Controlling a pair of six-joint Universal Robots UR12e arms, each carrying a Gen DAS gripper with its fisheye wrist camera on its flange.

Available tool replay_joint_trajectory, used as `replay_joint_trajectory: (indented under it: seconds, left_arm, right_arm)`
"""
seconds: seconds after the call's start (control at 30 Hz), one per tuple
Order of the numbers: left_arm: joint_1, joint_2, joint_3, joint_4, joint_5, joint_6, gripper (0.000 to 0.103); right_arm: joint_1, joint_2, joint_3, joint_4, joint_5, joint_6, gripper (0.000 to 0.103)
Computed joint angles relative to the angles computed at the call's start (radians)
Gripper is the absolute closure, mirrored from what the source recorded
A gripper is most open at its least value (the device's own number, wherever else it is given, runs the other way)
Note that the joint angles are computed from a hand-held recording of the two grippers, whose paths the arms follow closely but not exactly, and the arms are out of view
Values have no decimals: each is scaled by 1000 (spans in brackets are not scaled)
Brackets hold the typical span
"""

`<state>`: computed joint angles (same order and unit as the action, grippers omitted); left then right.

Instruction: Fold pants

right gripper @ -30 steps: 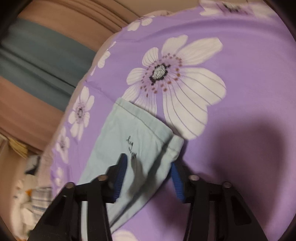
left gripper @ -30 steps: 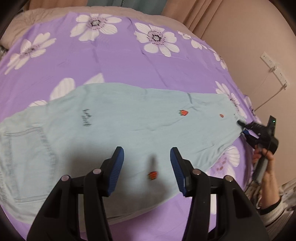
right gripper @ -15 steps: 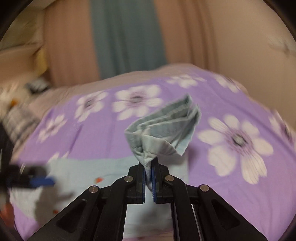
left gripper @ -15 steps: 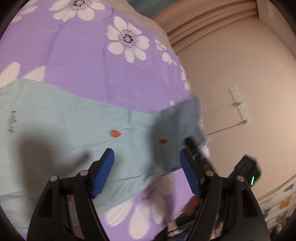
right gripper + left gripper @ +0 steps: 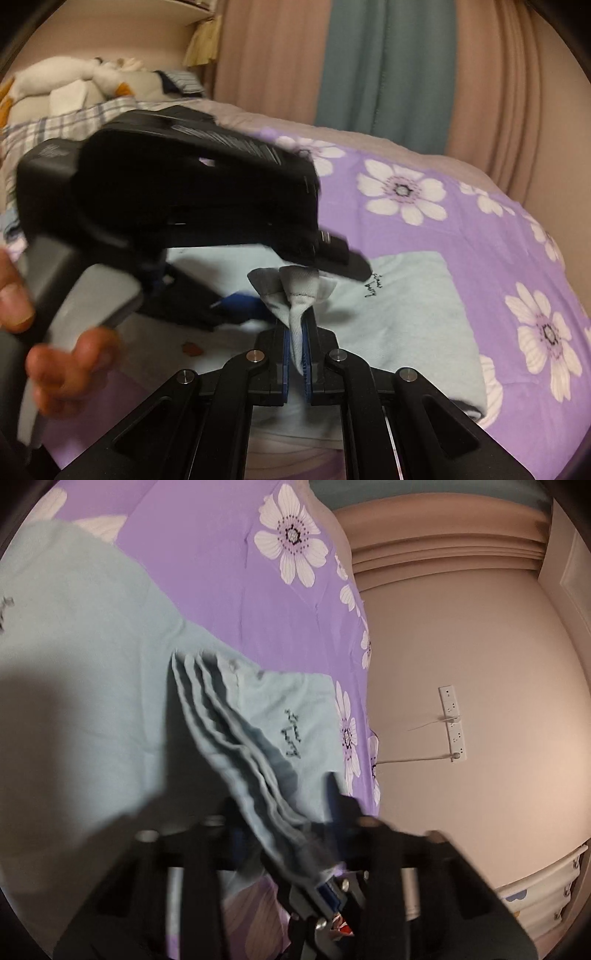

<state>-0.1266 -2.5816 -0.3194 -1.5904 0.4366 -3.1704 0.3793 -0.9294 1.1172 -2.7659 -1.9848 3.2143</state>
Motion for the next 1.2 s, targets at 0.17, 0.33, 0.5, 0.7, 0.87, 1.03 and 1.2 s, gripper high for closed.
replay_joint_trajectory:
  seconds: [0.17, 0.33, 0.5, 0.7, 0.87, 1.03, 1.2]
  left_arm:
    - [12, 76, -125, 240, 102, -7, 89]
    - [27, 145, -236, 358, 227, 25, 89]
    - [31, 149, -258, 319, 379, 2, 81]
    - [47, 190, -323, 344, 450, 16, 70]
    - [53, 215, -357, 415, 403, 41, 67]
    - [15, 212, -332, 286, 343, 193, 69]
    - [-16, 230, -380, 317, 515, 207, 85]
  right_arm:
    - [14, 25, -37, -27, -13, -73, 97]
    - [23, 49, -77, -41, 43, -121, 97]
    - [25, 80, -127, 91, 108, -115, 86]
    - [-5, 36, -84, 179, 255, -65, 69]
    - [-72, -48, 20, 85, 400, 72, 68]
    - [-99, -39, -25, 219, 290, 234, 74]
    - [-105, -2, -91, 369, 337, 241, 90]
